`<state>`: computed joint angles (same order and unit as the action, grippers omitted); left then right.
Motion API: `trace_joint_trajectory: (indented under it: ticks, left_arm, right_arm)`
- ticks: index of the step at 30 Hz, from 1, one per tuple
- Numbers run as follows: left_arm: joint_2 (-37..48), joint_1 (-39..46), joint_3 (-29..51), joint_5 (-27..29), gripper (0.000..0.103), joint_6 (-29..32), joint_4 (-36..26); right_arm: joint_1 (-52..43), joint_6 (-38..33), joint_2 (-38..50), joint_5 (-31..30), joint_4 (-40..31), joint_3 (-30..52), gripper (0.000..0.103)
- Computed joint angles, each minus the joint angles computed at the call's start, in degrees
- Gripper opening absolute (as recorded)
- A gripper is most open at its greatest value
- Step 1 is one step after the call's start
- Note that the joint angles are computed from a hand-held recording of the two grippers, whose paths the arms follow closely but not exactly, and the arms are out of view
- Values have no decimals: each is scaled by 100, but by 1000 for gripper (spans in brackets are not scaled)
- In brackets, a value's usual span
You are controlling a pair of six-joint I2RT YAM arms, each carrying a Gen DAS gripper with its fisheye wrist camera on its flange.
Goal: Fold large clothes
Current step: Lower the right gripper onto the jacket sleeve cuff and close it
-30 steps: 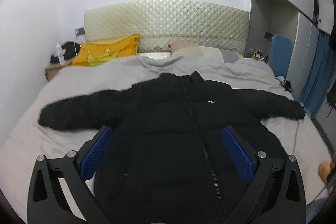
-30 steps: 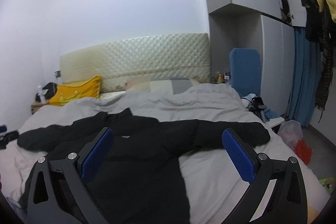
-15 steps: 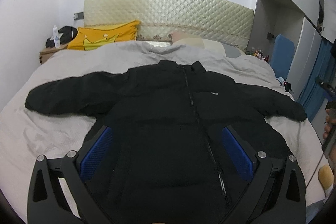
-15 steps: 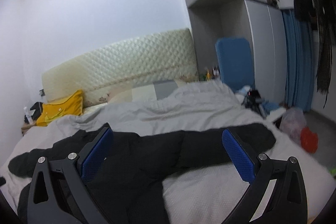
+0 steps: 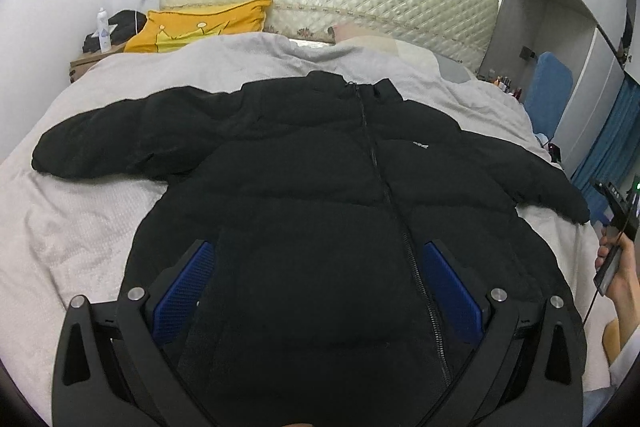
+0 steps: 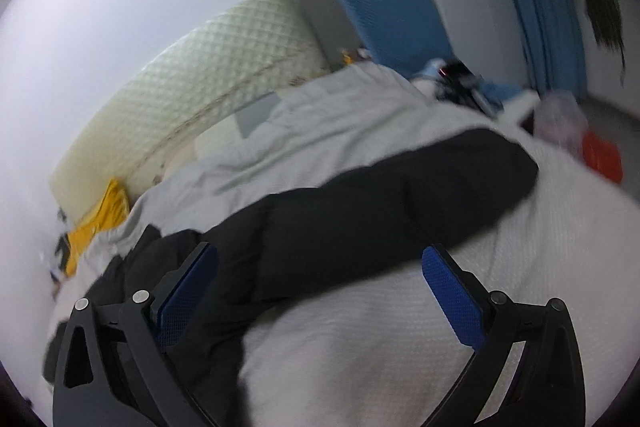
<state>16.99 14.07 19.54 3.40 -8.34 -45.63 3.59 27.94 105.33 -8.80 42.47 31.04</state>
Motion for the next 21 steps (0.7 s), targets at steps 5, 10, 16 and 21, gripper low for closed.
trace_joint_trajectory:
  ticks: [5, 10, 16, 21]
  left_arm:
    - [214, 284, -155, 286, 103, 40, 221]
    - [321, 410, -268, 418, 103, 14, 367]
    - [367, 498, -385, 554, 103, -24, 583]
    - [505, 124, -518, 292, 103, -220, 983]
  right_arm:
    - [-644, 279, 990, -460, 285, 328, 99]
    - [-1281, 1230, 2070, -1186, 1008, 658, 92]
    - [-1647, 2133, 2974, -1582, 1604, 1234, 91]
    - [-1633, 2008, 3298, -1507, 1335, 1971, 85]
